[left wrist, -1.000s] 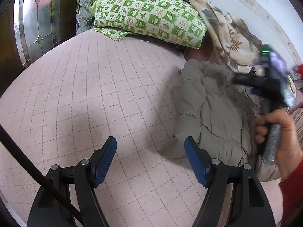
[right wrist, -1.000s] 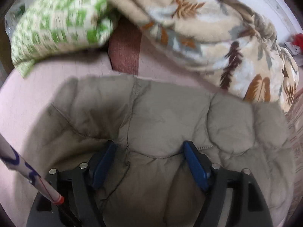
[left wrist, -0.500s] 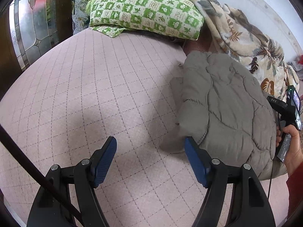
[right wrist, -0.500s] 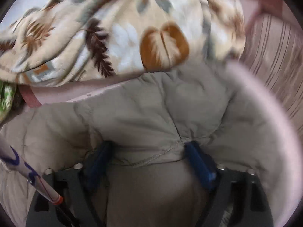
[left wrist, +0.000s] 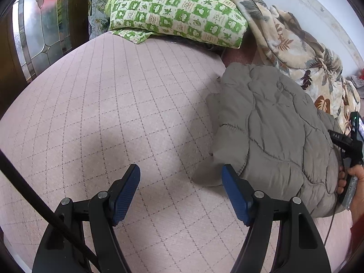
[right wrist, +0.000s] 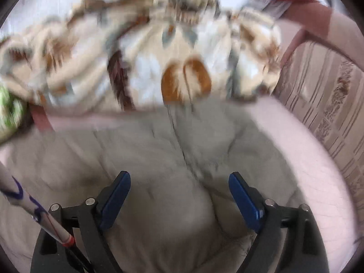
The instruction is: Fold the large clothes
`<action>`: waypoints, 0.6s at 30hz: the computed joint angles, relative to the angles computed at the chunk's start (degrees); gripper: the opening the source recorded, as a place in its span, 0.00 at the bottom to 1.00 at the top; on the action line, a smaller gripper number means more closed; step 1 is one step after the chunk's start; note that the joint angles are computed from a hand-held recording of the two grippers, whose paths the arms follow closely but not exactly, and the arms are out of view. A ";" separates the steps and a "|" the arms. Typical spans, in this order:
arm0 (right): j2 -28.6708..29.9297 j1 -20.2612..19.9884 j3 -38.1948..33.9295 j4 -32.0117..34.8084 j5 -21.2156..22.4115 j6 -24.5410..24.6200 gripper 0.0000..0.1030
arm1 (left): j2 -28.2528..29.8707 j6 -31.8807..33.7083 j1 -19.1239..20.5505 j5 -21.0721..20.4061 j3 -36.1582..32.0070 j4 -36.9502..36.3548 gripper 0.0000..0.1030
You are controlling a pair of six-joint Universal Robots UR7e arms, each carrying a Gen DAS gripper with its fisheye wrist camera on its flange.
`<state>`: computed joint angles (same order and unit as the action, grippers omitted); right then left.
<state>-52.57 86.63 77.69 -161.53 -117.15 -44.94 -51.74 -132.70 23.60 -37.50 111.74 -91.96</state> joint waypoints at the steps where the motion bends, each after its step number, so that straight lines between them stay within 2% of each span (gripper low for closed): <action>1: 1.44 -0.41 -2.57 5.10 -2.02 0.56 0.94 | 0.07 -0.42 -0.05 -0.02 -0.26 0.69 0.71; 2: 1.60 -0.51 -3.62 7.79 -2.51 0.95 0.94 | 0.04 -0.79 -0.19 -0.11 -0.44 1.29 0.71; 6: -1.88 0.23 -2.54 9.90 -0.74 3.45 0.94 | -0.75 -2.77 -1.02 -0.67 -0.32 2.48 0.71; 10: -8.33 0.17 1.43 9.75 3.19 -0.34 0.94 | -1.65 -4.43 -2.09 -1.20 0.23 2.29 0.71; 15: -16.92 -4.32 4.61 13.62 8.05 -0.57 0.94 | -1.82 -5.88 -3.77 -0.78 0.04 2.79 0.71; 17: -18.55 -6.93 3.93 15.85 9.07 0.83 0.94 | -2.33 -4.59 -3.82 0.10 0.94 -0.14 0.71; 18: -18.82 -8.31 3.13 17.32 9.87 1.61 0.94 | -2.92 -1.97 -3.42 0.81 2.07 -4.05 0.71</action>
